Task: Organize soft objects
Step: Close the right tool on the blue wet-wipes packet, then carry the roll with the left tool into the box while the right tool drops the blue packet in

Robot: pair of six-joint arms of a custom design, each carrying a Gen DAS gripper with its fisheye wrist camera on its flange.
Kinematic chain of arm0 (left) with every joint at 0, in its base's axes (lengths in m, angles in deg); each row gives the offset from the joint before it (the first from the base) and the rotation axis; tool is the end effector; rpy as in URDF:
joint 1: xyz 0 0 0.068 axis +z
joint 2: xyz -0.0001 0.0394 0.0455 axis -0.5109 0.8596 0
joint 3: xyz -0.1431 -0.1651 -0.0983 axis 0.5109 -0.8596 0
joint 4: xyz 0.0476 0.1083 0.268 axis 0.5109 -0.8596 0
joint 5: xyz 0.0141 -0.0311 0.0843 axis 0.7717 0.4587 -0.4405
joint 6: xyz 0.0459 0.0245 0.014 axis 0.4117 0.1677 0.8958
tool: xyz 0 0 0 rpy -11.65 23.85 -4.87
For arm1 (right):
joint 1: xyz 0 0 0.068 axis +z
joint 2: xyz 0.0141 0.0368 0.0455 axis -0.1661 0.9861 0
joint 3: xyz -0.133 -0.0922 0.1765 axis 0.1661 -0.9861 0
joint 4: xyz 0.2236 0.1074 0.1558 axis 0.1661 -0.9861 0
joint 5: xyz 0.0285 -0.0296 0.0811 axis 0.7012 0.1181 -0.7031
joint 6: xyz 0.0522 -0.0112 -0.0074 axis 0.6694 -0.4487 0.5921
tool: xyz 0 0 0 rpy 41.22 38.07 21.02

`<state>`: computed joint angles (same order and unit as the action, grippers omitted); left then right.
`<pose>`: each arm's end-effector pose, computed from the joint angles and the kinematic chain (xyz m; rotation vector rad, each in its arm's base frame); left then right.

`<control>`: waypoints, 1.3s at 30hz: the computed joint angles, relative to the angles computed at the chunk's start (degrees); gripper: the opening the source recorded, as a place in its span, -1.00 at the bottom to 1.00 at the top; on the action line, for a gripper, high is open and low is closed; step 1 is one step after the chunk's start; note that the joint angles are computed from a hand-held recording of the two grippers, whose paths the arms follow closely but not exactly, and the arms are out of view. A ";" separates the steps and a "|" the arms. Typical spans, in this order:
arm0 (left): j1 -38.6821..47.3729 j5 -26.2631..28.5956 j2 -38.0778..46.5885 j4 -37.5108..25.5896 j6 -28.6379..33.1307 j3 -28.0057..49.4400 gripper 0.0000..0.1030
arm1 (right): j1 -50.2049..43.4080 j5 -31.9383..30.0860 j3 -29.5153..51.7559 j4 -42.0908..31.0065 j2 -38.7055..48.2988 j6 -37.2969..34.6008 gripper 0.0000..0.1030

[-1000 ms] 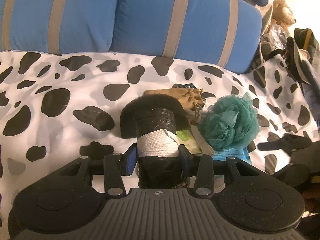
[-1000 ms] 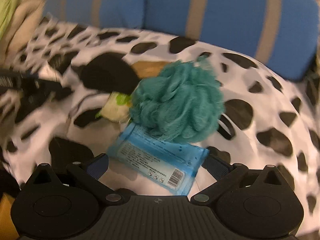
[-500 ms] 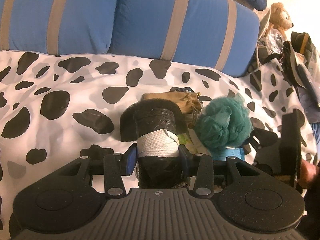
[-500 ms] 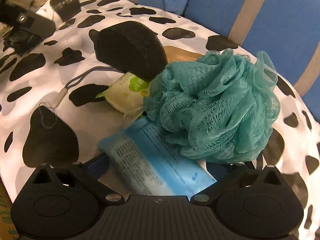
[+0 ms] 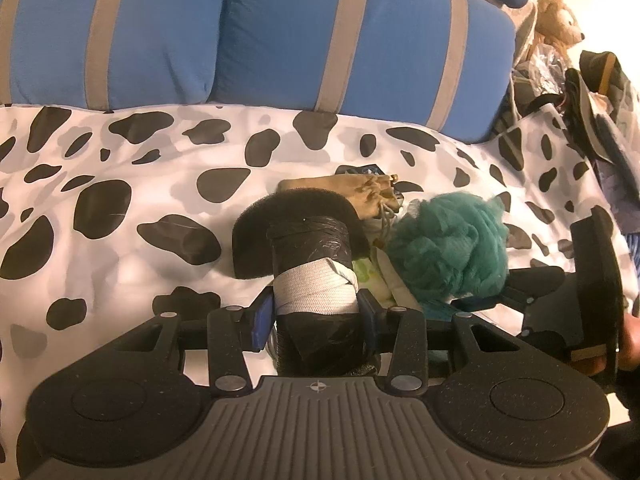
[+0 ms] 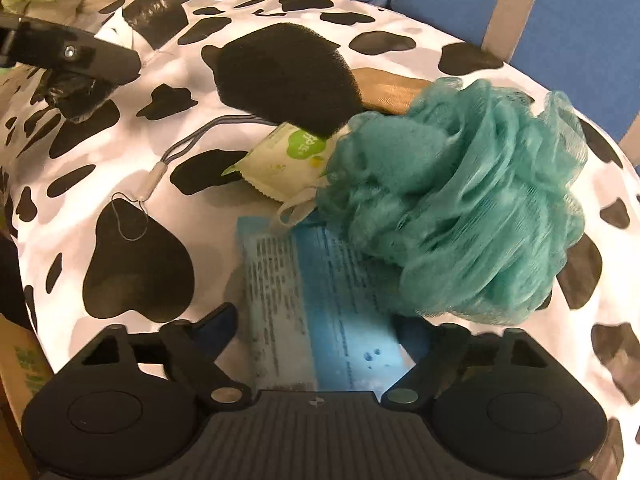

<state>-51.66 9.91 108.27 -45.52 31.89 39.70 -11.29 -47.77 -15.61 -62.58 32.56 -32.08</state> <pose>0.3199 -0.1315 0.2661 0.5458 2.4059 -0.4559 0.3119 -0.0008 0.1688 -0.5232 2.6155 0.2087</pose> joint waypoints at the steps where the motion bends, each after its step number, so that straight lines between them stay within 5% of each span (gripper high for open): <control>1: -0.04 -0.18 -0.10 0.16 0.01 -0.23 -0.19 | 0.29 0.62 0.18 0.01 0.09 1.12 0.54; 15: 0.33 -0.25 -3.63 -0.21 0.55 -2.89 -0.19 | 2.90 1.34 -3.03 -3.85 -6.86 7.53 0.24; 39: 6.20 8.21 -19.46 -6.56 -1.64 -13.75 -0.19 | -0.54 0.14 -14.60 -19.27 -45.86 17.60 0.23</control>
<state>-45.46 18.12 88.81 -52.08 30.26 25.95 -11.82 -47.63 -30.21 -81.85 -13.30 -14.48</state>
